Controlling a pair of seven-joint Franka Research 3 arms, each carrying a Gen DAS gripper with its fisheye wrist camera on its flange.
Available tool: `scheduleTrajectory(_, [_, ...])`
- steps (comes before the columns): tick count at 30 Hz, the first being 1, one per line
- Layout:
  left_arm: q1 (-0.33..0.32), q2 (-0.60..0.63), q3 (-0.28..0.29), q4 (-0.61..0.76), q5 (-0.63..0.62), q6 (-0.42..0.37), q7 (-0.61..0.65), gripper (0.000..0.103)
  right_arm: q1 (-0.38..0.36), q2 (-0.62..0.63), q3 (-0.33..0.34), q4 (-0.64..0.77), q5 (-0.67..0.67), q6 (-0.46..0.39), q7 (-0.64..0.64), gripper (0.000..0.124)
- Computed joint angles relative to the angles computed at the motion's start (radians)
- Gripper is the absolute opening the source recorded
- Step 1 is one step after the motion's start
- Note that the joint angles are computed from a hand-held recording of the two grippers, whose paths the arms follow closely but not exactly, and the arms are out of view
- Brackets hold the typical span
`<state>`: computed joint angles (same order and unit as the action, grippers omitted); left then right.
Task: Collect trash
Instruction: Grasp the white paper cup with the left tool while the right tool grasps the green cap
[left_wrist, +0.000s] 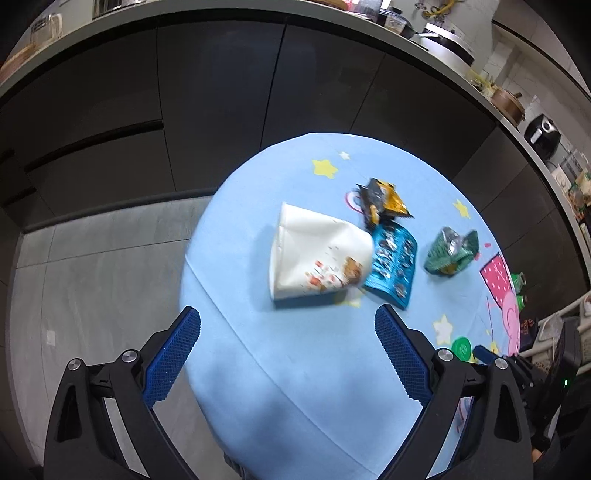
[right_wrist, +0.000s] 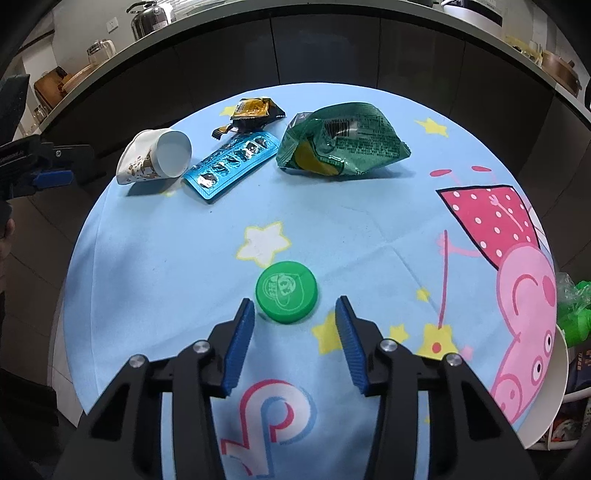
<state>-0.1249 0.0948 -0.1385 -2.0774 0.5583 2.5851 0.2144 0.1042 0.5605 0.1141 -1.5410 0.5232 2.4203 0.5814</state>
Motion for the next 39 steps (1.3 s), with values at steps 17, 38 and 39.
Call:
scheduleTrajectory(17, [0.128, 0.142, -0.036, 0.038, -0.464, 0.246, 0.415, 0.056, 0.01, 0.007, 0.004, 0.007, -0.01, 0.003, -0.002, 0.029])
scheduleTrajectory(38, [0.029, 0.129, -0.003, 0.088, -0.374, 0.234, 0.387, 0.013, -0.003, -0.015, 0.006, -0.007, 0.033, 0.011, -0.038, 0.042])
scheduleTrajectory(39, [0.022, 0.13, 0.001, 0.094, -0.358, 0.225, 0.379, 0.013, -0.001, -0.01, 0.007, 0.0, 0.031, 0.008, -0.035, 0.042])
